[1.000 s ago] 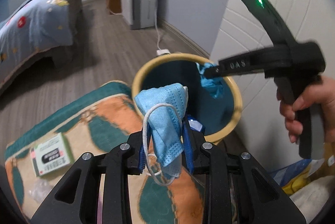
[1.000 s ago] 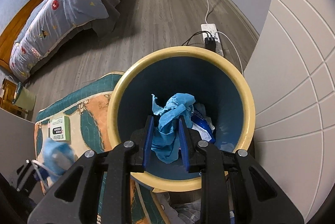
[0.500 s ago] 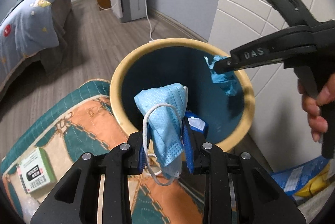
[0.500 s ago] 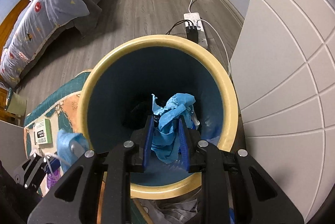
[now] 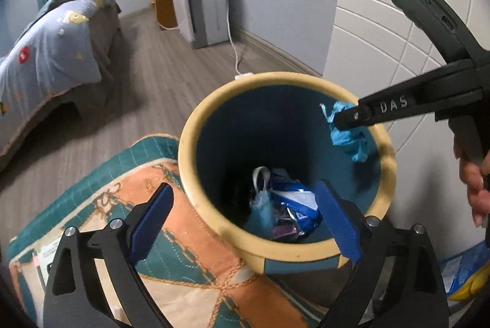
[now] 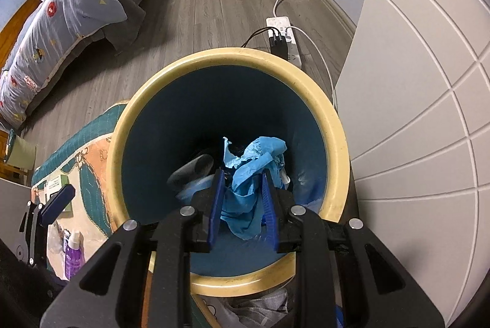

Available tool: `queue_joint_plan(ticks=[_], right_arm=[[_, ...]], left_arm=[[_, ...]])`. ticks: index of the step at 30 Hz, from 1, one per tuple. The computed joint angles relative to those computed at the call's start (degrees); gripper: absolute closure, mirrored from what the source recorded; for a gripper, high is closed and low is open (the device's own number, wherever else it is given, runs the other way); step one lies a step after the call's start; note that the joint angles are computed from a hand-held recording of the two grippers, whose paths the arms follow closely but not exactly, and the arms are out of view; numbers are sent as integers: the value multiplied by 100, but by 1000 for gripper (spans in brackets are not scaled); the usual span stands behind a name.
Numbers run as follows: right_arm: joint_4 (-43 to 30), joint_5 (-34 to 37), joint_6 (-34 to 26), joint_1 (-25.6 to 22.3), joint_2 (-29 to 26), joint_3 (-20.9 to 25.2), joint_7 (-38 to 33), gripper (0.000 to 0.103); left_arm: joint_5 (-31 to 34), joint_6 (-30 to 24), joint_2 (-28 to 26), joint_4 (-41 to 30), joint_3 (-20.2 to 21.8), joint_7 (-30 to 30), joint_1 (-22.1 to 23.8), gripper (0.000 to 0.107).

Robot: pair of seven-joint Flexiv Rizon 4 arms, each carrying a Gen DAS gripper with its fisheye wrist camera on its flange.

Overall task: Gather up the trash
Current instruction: 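Open both tools to drop the glove and mask into the bucket, then move both tools back over the remaining trash on the cushion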

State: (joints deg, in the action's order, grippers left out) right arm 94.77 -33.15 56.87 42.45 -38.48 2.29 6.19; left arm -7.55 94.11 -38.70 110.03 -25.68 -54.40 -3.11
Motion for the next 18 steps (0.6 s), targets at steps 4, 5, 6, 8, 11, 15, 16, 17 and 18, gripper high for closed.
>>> queue_joint_plan(ticks=[4,5,6,8,11,15,16,17,18], right_arm=[[10,-231,-303,129,87,-140,149,62],[35,-363,-351,172,123,-199,227,62],[55,-479,-389,193,154,-234,291,62],[37,-636,-553,211,185,-241,374,60],[38,-773,-633,182,215,-203,520,34],[-53,-883,-696,162,216,-129,553,12],[-91,-921,-709,177,216,-123,562,8],[-136,-948,-720,186,214,-114,559,7],[-186,-964,-719,188,202,-102,545,6]], left_arm=[[65,80,42,53,171,-6,-88,13],[90,116,49,94,132,9,-37,13],[111,148,51,129,79,16,17,13],[139,156,50,193,-84,30,172,13],[158,153,74,247,-184,11,280,13],[130,184,162,399,-398,-81,544,11],[115,184,196,442,-442,-124,610,11],[104,171,239,484,-480,-160,673,11],[84,128,309,533,-508,-197,742,11]])
